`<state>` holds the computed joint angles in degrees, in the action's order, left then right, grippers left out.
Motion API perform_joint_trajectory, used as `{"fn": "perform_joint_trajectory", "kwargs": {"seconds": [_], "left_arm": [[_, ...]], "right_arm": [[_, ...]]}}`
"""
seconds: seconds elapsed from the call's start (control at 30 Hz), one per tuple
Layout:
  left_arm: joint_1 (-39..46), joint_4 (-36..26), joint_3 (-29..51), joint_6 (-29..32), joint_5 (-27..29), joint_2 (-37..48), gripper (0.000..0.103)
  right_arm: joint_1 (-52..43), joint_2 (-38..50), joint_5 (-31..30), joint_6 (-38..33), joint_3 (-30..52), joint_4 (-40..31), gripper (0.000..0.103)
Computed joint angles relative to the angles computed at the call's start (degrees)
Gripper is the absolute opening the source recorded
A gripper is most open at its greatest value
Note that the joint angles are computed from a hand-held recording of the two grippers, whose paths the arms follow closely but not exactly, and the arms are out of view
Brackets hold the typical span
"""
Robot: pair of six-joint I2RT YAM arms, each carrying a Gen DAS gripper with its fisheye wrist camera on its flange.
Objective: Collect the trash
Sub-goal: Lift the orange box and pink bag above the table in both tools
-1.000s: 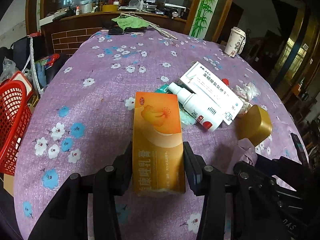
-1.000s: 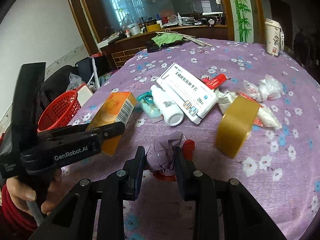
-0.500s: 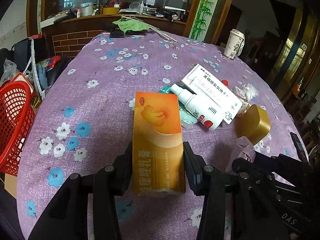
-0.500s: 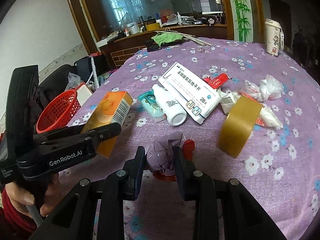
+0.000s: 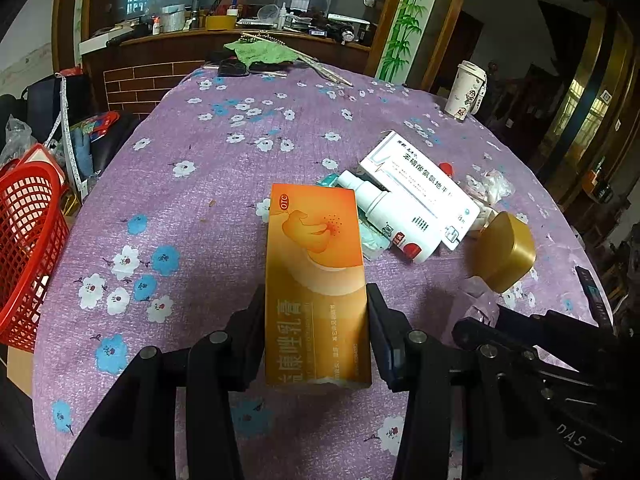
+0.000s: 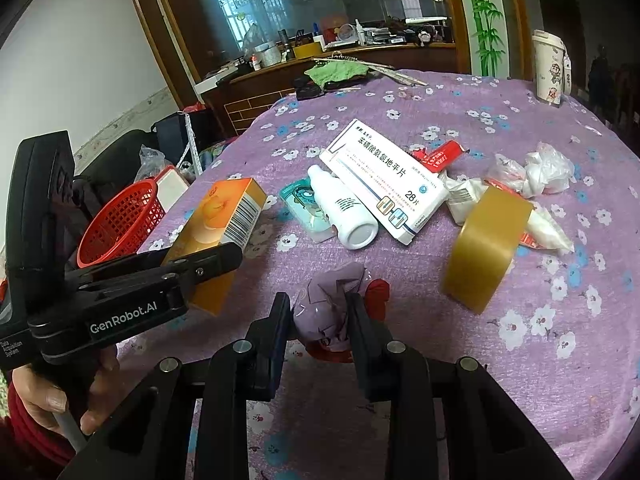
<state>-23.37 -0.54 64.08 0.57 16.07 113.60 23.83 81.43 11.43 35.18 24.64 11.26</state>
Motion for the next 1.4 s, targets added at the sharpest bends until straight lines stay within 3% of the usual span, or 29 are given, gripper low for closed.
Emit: {"fn": "perform_joint_trajectory", "kwargs": {"seconds": [0.47, 1.4], "left_arm": [[-1.0, 0.7, -0.7, 0.3, -1.2, -0.4, 0.044], [3.3, 2.0, -4.3, 0.8, 1.9, -4.2, 0.044]], "right_arm": [[-1.3, -0.4, -2.0, 0.8, -1.4, 2.0, 0.031], [2.2, -0.9, 1.3, 1.5, 1.7, -2.3, 0.031]]}}
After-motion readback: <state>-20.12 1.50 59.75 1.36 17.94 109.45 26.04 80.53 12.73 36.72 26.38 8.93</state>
